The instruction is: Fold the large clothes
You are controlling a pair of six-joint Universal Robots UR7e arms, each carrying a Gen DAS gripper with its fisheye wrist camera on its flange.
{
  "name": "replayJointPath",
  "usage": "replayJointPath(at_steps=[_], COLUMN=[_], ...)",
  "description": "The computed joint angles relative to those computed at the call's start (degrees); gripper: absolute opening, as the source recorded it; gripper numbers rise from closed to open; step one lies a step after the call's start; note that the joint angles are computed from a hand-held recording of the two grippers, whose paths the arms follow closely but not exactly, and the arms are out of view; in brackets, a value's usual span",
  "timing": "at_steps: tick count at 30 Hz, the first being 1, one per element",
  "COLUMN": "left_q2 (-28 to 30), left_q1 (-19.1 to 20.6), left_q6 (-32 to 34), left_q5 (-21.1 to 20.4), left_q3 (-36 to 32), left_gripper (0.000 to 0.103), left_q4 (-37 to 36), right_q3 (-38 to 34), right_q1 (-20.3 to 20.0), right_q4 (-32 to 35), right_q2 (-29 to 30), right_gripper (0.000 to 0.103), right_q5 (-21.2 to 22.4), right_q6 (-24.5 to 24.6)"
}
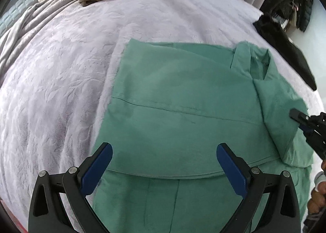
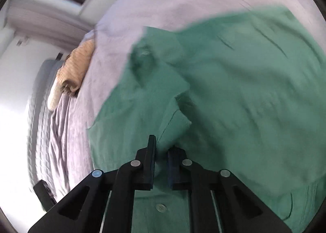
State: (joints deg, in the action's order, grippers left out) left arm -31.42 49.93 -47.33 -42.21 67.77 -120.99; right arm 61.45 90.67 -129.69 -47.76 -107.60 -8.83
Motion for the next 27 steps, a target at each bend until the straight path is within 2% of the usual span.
replayJointPath(at_steps=[1, 2, 5, 6, 7, 9, 14, 18, 22, 25, 27], left_q2=[-1.03, -1.63, -2.90, -3.15, -3.44, -3.63, -1.22, 2.85, 8.83, 14.19, 17.14], left_q1=[0.14, 0.28, 0.78, 0.94, 1.09, 1.35, 1.98, 1.99, 0.98, 0.74, 0.86], left_q6=[0.42, 0.46, -0.72, -1.22, -1.54, -1.34, 2.75, 5.55, 9.30, 11.57, 11.17], left_q5=[0.01, 0.10, 0.53, 0.62, 0.46, -0.47, -5.99, -9.77, -7.51, -4.41, -3.00], left_q3=[1.43, 2.16, 3.37, 3.58, 3.87, 4.17, 1.48, -3.91, -12.27, -20.26, -25.24], left_gripper=[0.102, 0.102, 0.102, 0.102, 0.102, 0.102, 0.102, 0.102, 0.102, 0.102, 0.102], left_q4=[-1.68, -2.33, -2.26, -2.13, -2.27, -3.16, -5.45, -4.75, -2.50, 0.85, 5.64], right_q3=[0.50, 1.21, 2.33, 2.59, 3.75, 5.49, 10.01, 14.17, 18.47, 20.54, 22.10], right_q1=[1.75, 2.74, 5.70, 6.15, 6.31, 6.25, 2.81, -1.88, -7.43, -11.40, -14.34], right_q4=[-1.12, -1.25, 0.24, 2.52, 3.42, 4.09, 6.68, 4.77, -2.17, -9.03, -14.98], right_q2=[0.88, 1.12, 3.68, 4.43, 4.41, 3.56, -3.20, -10.89, -18.30, -20.91, -21.92], right_gripper=[0.011, 0.011, 0.023, 0.039, 0.050, 0.052, 0.052, 0.052, 0.052, 0.052, 0.052], right_q5=[-1.47, -2.60, -9.62, -11.35, -11.94, -11.46, -7.35, -4.87, -0.78, 5.19, 10.46], right_q6=[-4.94, -7.80, -15.34, -16.33, -16.59, -15.86, -6.48, 1.77, 11.73, 19.66, 25.52])
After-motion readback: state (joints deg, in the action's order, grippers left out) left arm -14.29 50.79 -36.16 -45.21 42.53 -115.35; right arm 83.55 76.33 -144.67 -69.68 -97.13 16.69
